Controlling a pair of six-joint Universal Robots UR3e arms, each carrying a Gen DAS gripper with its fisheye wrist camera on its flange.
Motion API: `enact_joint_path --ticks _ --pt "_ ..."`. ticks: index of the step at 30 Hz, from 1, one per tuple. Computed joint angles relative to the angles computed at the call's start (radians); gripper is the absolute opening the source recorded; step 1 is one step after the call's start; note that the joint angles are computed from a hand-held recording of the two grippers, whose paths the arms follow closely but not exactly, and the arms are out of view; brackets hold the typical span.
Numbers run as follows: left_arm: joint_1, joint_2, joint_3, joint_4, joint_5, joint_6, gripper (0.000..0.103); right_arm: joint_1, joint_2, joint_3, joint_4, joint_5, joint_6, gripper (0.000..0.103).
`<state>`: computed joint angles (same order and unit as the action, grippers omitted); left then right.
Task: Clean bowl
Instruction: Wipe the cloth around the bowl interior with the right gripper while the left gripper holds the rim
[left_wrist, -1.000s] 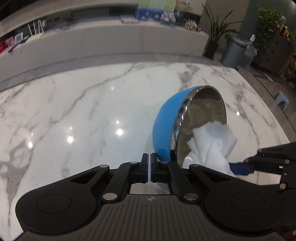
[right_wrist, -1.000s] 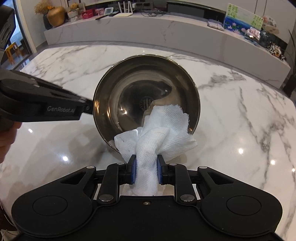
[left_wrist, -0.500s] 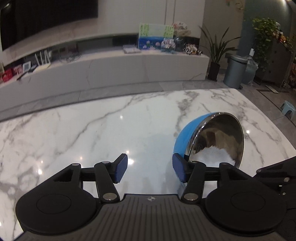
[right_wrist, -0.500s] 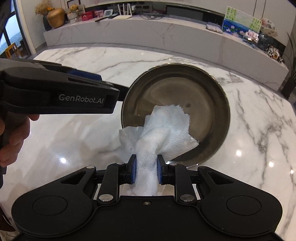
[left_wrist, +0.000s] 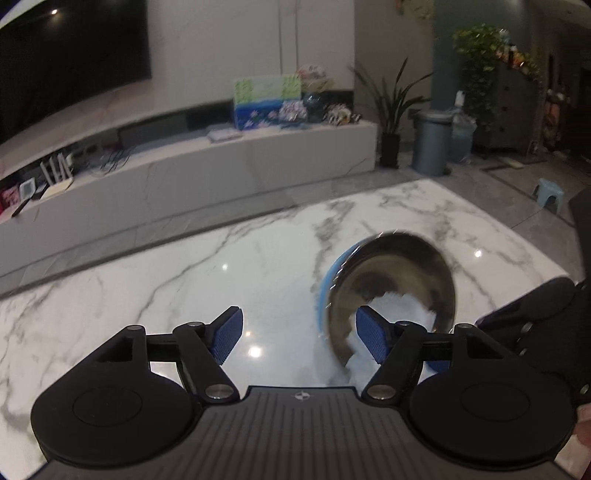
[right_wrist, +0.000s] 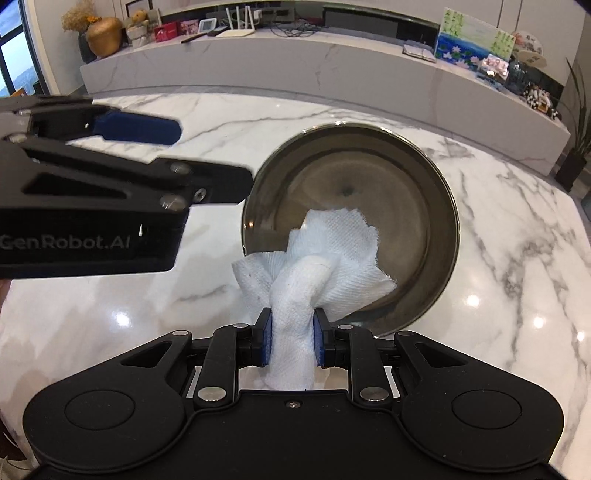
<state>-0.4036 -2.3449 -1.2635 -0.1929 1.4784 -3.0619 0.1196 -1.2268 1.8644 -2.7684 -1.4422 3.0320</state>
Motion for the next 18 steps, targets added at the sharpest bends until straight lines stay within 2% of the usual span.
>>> enact_joint_path --ticks 4,8,10,12,18 --pt "0.009 -0.047 0.068 -0.053 -0.051 -0.027 0.040 0.001 -0.002 -0.002 0.013 -0.004 -0.001 0.019" --pt "0.002 -0.065 0.087 -0.068 -0.036 -0.017 0.027 0.002 -0.005 0.001 0.012 -0.003 -0.006 0.019" --pt "0.000 -0.069 0.087 -0.067 -0.028 -0.011 0.014 0.001 -0.006 0.003 0.009 -0.001 -0.006 0.019" --pt "0.004 -0.063 0.082 -0.075 -0.042 -0.013 0.007 0.000 -0.006 0.005 0.007 0.000 -0.005 0.019" --pt "0.012 -0.036 0.076 -0.140 -0.031 -0.039 0.005 -0.006 -0.020 0.021 -0.015 0.004 -0.001 0.019"
